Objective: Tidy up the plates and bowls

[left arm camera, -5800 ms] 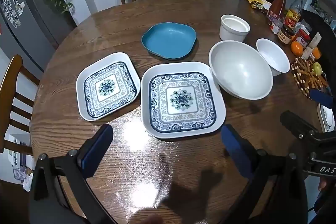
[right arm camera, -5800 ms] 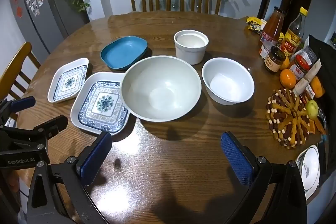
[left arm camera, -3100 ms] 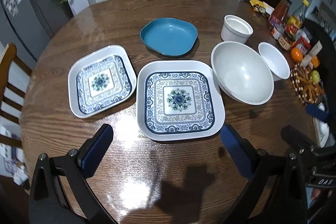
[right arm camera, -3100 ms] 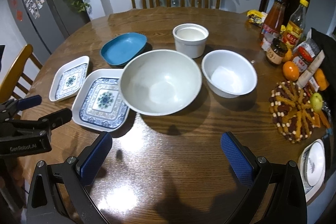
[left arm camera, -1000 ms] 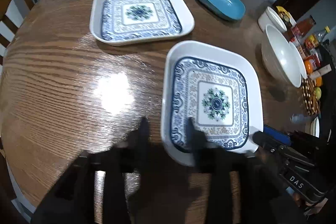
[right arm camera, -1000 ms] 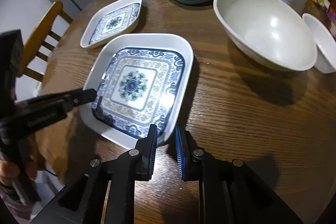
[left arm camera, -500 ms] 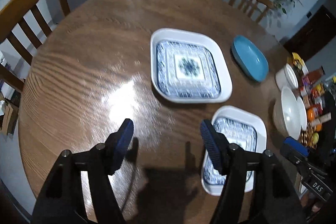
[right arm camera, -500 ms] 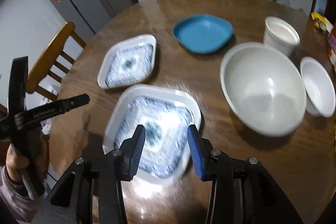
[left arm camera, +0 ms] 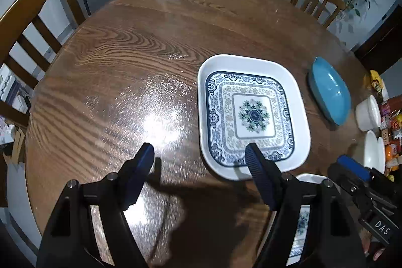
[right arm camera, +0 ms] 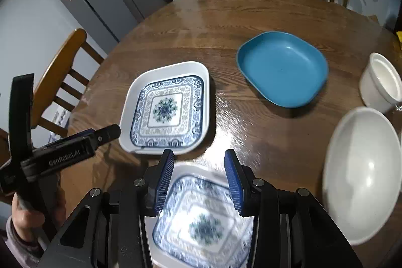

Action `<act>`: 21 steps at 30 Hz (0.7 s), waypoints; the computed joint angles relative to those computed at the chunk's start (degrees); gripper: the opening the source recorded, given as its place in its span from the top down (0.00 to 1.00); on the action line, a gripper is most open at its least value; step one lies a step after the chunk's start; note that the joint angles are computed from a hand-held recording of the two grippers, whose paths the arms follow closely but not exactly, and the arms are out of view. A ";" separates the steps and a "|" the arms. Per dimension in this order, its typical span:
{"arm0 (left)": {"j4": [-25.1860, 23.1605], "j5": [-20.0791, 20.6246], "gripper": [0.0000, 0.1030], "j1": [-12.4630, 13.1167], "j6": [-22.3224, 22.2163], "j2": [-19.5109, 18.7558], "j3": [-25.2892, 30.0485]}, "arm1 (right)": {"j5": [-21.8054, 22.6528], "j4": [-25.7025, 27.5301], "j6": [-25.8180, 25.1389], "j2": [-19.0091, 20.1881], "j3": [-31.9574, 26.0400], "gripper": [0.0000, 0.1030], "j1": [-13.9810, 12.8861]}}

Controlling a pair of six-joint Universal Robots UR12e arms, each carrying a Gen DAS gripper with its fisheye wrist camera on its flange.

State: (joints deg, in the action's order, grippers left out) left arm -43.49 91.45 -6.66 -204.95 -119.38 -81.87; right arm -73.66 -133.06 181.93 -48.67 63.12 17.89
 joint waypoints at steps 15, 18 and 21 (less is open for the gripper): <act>-3.77 -0.57 0.72 0.18 3.25 -2.74 3.60 | -1.06 3.76 0.02 5.90 -7.75 0.68 0.73; -5.00 0.31 0.86 -0.07 4.61 -3.33 4.65 | -2.26 5.06 -0.34 6.48 -8.61 0.84 0.83; -4.34 1.43 0.91 -0.24 5.19 -3.28 4.26 | -2.74 4.82 -0.12 6.37 -8.31 0.92 0.72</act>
